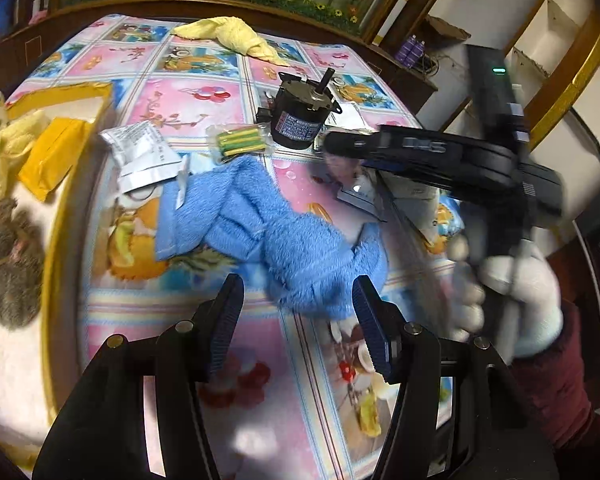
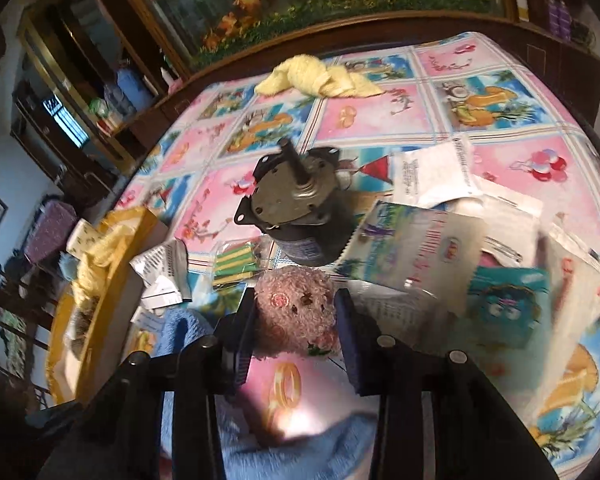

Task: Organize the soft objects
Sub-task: 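Grasp the blue terry towel with the left gripper while the right gripper grasps the pink fuzzy ball, then carry the towel and pink ball to the tray and open both grippers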

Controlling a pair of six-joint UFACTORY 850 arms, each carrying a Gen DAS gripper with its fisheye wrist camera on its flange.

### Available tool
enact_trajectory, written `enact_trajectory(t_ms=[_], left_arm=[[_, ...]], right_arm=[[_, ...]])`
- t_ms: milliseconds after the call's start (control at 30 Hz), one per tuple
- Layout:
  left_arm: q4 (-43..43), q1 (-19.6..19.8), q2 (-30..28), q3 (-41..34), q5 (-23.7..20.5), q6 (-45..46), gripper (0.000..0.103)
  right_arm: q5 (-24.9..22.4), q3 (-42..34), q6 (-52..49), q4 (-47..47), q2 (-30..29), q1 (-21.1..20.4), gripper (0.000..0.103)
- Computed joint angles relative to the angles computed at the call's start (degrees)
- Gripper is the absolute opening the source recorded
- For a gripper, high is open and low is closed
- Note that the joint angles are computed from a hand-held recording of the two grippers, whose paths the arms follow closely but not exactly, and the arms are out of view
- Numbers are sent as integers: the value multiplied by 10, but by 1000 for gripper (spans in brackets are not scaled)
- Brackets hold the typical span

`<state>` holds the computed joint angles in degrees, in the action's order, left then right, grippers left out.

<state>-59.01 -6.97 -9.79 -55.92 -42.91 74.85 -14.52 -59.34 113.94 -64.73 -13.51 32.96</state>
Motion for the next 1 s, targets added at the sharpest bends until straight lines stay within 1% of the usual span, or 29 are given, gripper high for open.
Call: enact_trajectory(t_ms=[100, 167, 233, 267, 333, 367, 400, 433, 467, 567, 733, 900, 1000], left_arm=[[8, -28, -11, -7, 40, -6, 57], [16, -45, -23, -15, 54, -13, 57], [17, -57, -34, -21, 63, -18, 66], [26, -63, -39, -24, 64, -26, 67], [11, -69, -36, -18, 81, -6, 67], [12, -68, -40, -21, 73, -10, 58], [-2, -62, -44, -24, 52, 5, 42], [-1, -58, -47, -27, 39, 4, 42], [-6, -55, -47, -27, 37, 6, 40], [-28, -39, -40, -23, 22, 16, 39], [-68, -5, -7, -8, -20, 41, 40], [-104, 59, 37, 8, -81, 80, 40], [-117, 114, 51, 6, -119, 90, 40]], right_arm=[[1, 35, 93, -77, 35, 4, 38], [4, 55, 152, -123, 52, 6, 38], [-5, 69, 180, -142, 65, 10, 38], [-11, 72, 181, -141, 67, 13, 38], [-18, 77, 190, -144, 71, 16, 38], [-19, 81, 201, -152, 74, 18, 38], [-21, 85, 212, -161, 77, 20, 38], [-25, 88, 220, -165, 80, 23, 38], [-27, 93, 230, -173, 84, 24, 38], [-35, 98, 245, -182, 90, 32, 38], [-48, 85, 224, -168, 89, 48, 38], [-67, 54, 191, -156, 80, 73, 38], [-72, 22, 151, -139, 66, 88, 38]])
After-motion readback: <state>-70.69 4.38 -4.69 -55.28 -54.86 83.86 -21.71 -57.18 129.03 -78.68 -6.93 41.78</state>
